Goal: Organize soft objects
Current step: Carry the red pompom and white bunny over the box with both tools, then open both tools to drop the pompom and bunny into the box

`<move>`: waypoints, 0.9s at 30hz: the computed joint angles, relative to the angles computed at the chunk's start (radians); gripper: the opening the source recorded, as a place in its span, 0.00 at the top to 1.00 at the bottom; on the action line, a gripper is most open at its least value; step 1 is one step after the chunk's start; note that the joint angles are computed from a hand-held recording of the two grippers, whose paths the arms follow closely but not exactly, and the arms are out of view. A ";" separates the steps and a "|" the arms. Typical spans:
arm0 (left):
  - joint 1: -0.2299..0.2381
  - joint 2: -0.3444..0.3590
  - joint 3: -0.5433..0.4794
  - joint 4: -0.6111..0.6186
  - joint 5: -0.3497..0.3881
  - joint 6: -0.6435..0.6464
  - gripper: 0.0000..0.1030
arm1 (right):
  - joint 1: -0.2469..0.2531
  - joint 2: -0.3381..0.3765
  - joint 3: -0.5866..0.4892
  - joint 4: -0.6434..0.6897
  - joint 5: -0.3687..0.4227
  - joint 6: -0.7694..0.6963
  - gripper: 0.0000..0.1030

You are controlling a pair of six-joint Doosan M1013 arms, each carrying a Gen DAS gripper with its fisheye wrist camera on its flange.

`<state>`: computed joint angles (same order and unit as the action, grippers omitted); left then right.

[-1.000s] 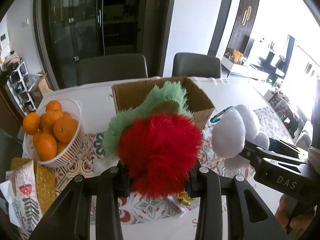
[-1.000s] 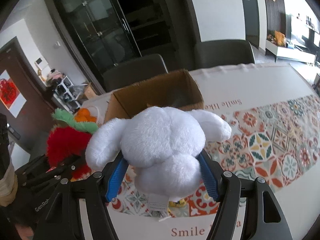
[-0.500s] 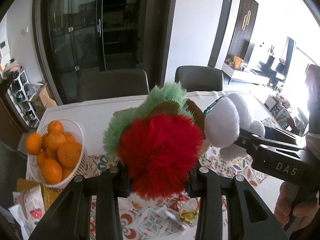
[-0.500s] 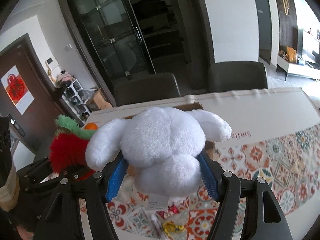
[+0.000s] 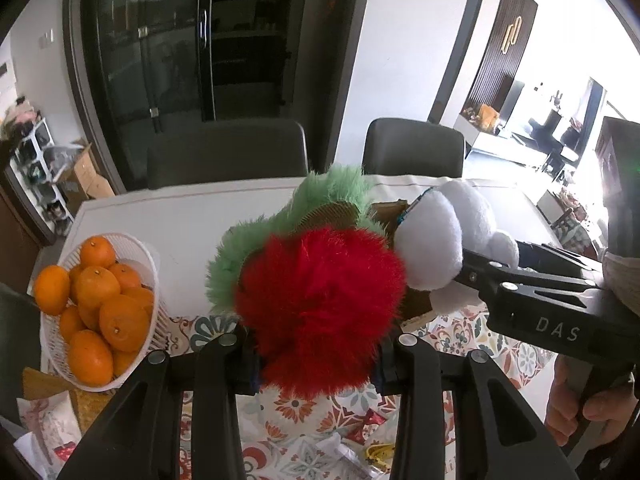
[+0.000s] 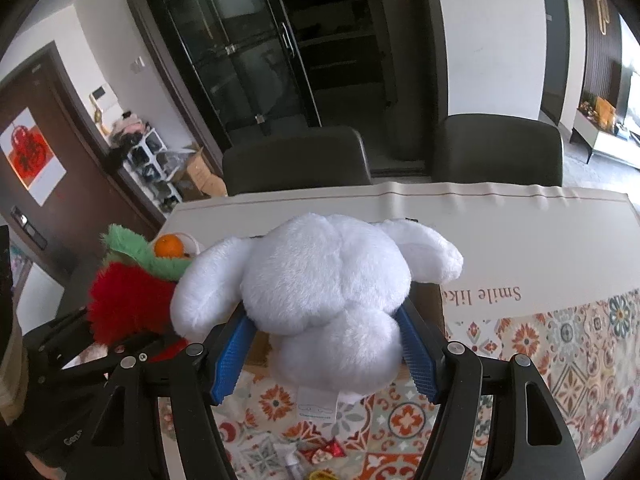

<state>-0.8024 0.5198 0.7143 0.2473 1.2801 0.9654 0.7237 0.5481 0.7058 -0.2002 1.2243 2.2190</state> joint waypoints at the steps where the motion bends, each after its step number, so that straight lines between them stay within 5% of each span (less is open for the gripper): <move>1: 0.004 0.006 -0.007 -0.010 0.003 0.000 0.63 | -0.003 0.006 -0.008 0.007 0.005 -0.008 0.33; 12: 0.044 0.097 -0.115 -0.119 0.081 0.048 0.61 | -0.051 0.074 -0.073 0.131 0.073 -0.048 0.30; 19: 0.051 0.126 -0.144 -0.132 0.126 0.042 0.43 | -0.073 0.094 -0.074 0.194 0.088 -0.036 0.26; 22: 0.049 0.124 -0.140 -0.118 0.129 0.037 0.38 | -0.067 0.096 -0.081 0.169 0.088 -0.043 0.15; 27: 0.035 0.109 -0.121 -0.052 0.130 0.017 0.35 | -0.048 0.096 -0.096 0.062 0.114 -0.024 0.15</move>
